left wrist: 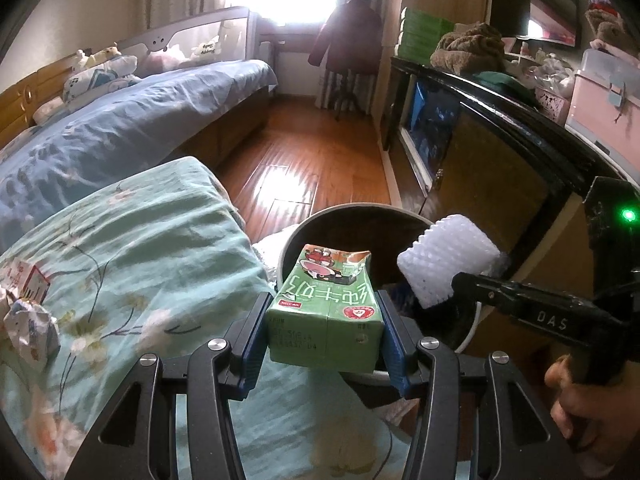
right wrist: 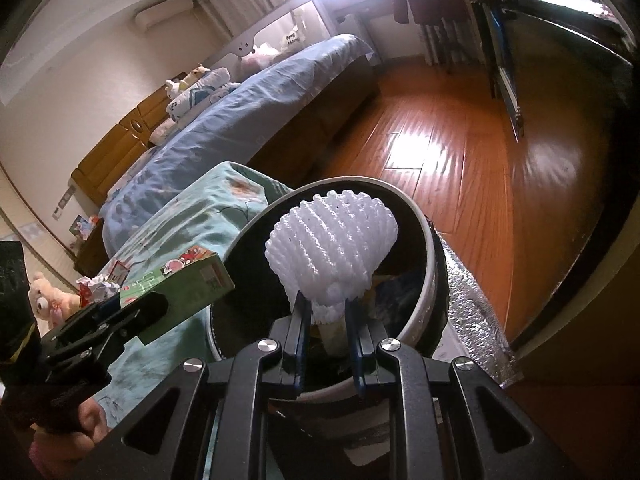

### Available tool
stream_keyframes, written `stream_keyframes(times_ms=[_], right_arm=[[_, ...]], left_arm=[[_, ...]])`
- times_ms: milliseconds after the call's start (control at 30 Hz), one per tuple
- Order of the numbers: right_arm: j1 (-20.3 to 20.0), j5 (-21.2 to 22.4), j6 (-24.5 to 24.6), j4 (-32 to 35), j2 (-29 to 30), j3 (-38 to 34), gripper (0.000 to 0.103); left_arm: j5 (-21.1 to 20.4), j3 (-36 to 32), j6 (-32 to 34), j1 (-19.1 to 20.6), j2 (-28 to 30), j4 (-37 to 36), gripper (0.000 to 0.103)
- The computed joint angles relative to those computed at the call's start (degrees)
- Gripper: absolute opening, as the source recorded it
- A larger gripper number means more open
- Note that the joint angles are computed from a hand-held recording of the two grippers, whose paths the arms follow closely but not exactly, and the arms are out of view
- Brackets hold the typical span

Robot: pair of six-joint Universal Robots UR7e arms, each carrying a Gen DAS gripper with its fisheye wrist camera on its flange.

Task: Collect trash
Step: 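Carry carton and foam net over the bin and open both tools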

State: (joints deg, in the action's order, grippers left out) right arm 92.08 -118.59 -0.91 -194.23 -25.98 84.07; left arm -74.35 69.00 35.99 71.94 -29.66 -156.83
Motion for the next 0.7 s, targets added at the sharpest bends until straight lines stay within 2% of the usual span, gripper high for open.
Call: stream_keyframes(times_ms=[333,467,533,567,600,633,667,700], right_arm=[[-0.4,-0.1,0.4,2.6,0.4,-1.8,0.017],[-0.6,0.1,1.1,3.4,0.2,-2.1,0.022],[-0.6,0.2,1.4,3.6,0.0,-2.0,0.029],[-0.6,0.3,1.5,3.5,0.0,-1.9,0.037],[-0.6,0.1,1.5,3.3,-0.1,-1.9,0.046],[-0.5,0.1,1.5,3.0,-0.1,-1.7,0.051],[-0.5,0.1,1.5,2.7,-0.1,-1.6,0.06],[-0.4,0.1,1.5,2.6,-0.1,-1.6,0.064]], left_arm=[[0.6,-2.6,-0.8,-0.3,2.0,1.6,0.049],[0.1,-4.5,-1.8,0.0,2.7,4.0,0.05],[0.2,-5.3,-2.3,0.0,2.9,5.2,0.051],[0.0,-5.4,-2.6,0.0,2.8,5.7,0.053],[0.0,-5.7,-2.7,0.1,2.9,6.0,0.058],[0.3,-5.4,-2.9,0.0,2.8,5.6,0.065],[0.4,-5.0,-3.1,0.0,2.5,5.1,0.066],[0.0,-4.6,-3.1,0.1,2.2,4.9,0.067]])
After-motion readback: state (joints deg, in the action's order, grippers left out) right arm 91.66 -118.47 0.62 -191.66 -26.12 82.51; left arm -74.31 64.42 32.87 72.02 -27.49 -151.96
